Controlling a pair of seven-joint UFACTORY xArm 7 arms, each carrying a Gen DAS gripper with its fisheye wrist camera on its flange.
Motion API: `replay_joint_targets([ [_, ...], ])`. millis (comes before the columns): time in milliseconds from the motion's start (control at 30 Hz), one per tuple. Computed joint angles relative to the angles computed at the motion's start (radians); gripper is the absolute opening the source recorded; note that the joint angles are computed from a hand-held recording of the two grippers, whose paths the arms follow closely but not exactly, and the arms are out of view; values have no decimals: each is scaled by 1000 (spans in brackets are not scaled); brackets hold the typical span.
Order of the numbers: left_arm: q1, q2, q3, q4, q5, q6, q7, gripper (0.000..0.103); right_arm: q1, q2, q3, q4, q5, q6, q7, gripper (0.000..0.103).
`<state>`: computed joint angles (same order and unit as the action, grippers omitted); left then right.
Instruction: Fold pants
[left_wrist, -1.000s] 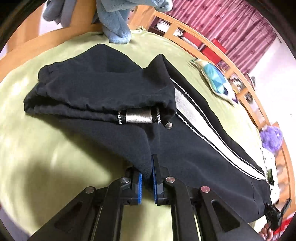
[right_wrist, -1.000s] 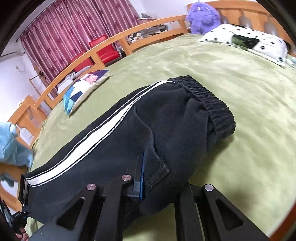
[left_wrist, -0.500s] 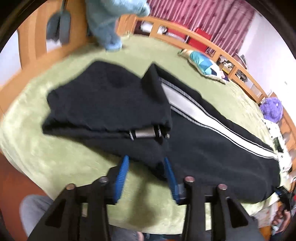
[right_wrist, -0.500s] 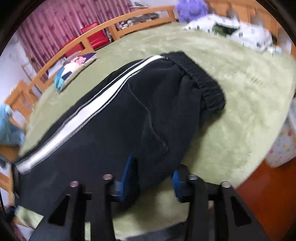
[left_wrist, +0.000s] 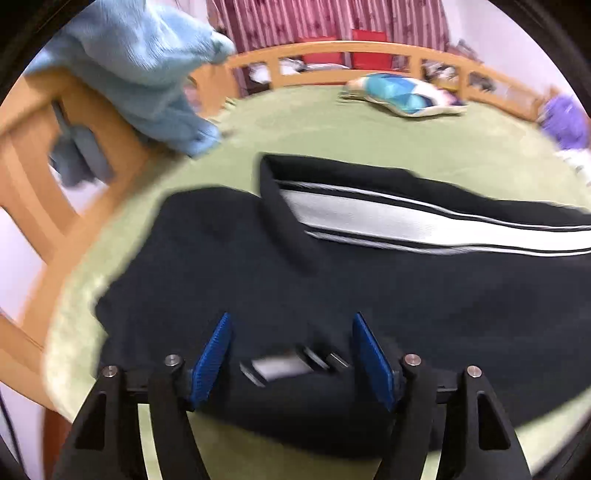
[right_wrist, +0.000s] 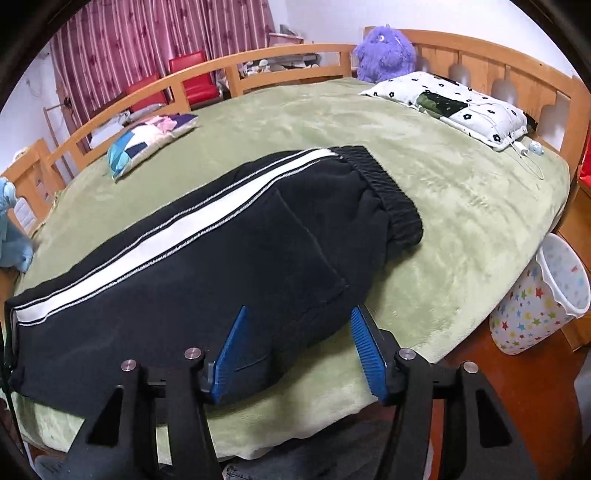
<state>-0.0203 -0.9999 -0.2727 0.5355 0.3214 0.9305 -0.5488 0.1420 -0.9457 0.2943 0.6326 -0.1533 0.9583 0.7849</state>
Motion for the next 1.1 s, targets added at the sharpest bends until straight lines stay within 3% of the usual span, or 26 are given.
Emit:
replay_joint_targets([
  [33,9,2,21,-3,9,-31,5,42,-2,10,8,7,2,7,9,57],
  [67,-1,-6,69,-10,-8,-68,23,17,-8,22,20,19,-1,22,19,57],
  [100,-1,-5,128,1,-33,-93,48,16,-12,27,28,24,-8,29,28,57],
  [167,63,25,142,31,-20,-127,61,15,-24,22,51,23,-25,32,63,57],
  [233,152,70,146,77,27,-156,70,15,-29,25,61,24,-33,33,94,57],
  [300,201,135,193,128,28,-197,91,14,-24,41,59,25,-30,25,118,57],
  [433,283,285,223,226,34,-283,100,15,-26,84,70,47,-60,42,133,57],
  [533,329,405,192,325,48,-270,60,24,-20,95,63,53,-79,59,137,57],
  [600,370,437,136,376,118,-202,0,49,-19,84,59,46,-88,67,147,57],
  [667,335,421,150,366,121,-216,-11,63,-15,65,46,30,-89,64,154,57],
  [800,256,362,142,320,102,-200,11,66,-19,16,14,-10,-86,58,157,58],
  [867,212,334,140,296,74,-185,30,66,-25,-23,-11,-43,-78,34,159,66],
  [967,155,276,126,251,29,-172,40,67,-43,-76,-63,-102,-64,-41,145,73],
  [1100,101,184,90,182,-18,-144,24,67,-75,-72,-165,-175,-16,-217,89,80],
])
